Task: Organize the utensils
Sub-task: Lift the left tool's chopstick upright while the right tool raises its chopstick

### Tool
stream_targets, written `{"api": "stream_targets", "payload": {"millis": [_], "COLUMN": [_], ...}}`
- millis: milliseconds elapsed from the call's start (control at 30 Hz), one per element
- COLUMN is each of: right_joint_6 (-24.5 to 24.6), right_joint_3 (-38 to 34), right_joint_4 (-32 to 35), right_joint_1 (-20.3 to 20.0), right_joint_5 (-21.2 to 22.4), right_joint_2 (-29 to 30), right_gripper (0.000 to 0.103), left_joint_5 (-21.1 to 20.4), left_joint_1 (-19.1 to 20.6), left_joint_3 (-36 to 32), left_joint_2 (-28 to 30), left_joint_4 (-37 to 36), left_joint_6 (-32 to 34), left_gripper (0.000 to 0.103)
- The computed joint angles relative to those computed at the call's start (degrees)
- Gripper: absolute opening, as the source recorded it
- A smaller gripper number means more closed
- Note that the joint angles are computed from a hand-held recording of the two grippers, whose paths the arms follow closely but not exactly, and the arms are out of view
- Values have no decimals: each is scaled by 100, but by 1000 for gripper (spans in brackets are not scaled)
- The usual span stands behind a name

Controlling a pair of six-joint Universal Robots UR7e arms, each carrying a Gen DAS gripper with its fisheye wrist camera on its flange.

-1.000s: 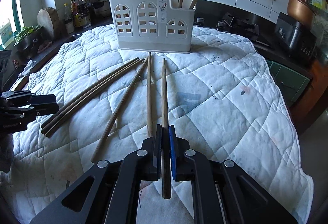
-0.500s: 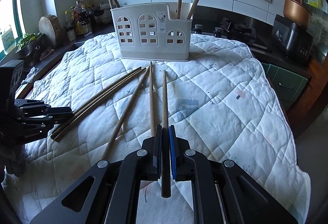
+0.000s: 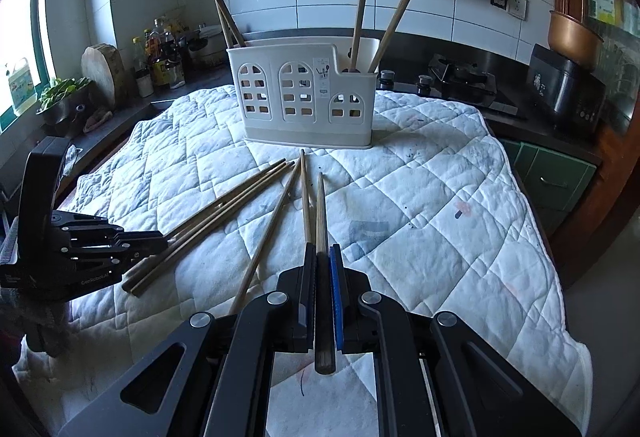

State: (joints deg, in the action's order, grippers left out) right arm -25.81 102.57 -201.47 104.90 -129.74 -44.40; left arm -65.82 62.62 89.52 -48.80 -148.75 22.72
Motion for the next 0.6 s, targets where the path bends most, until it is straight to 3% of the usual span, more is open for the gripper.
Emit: {"api": "stream_targets", "payload": {"millis": [367,600], "right_joint_6": [-254,-438], "right_joint_3": [-359,-840], "right_joint_4": [4,460], "right_joint_1": [289,439], "right_joint_5": [59,-9], "right_joint_2": [-27,23], "right_gripper": [7,7], "left_joint_5": [-587,-858], "left_joint_1": [-23,-57], "left_joint_3": [-60,-304], "left_joint_2": [-253,-295], "left_joint_4": [-366,-363], "left_joint_6": [3,27], "left_gripper": [6,5]}}
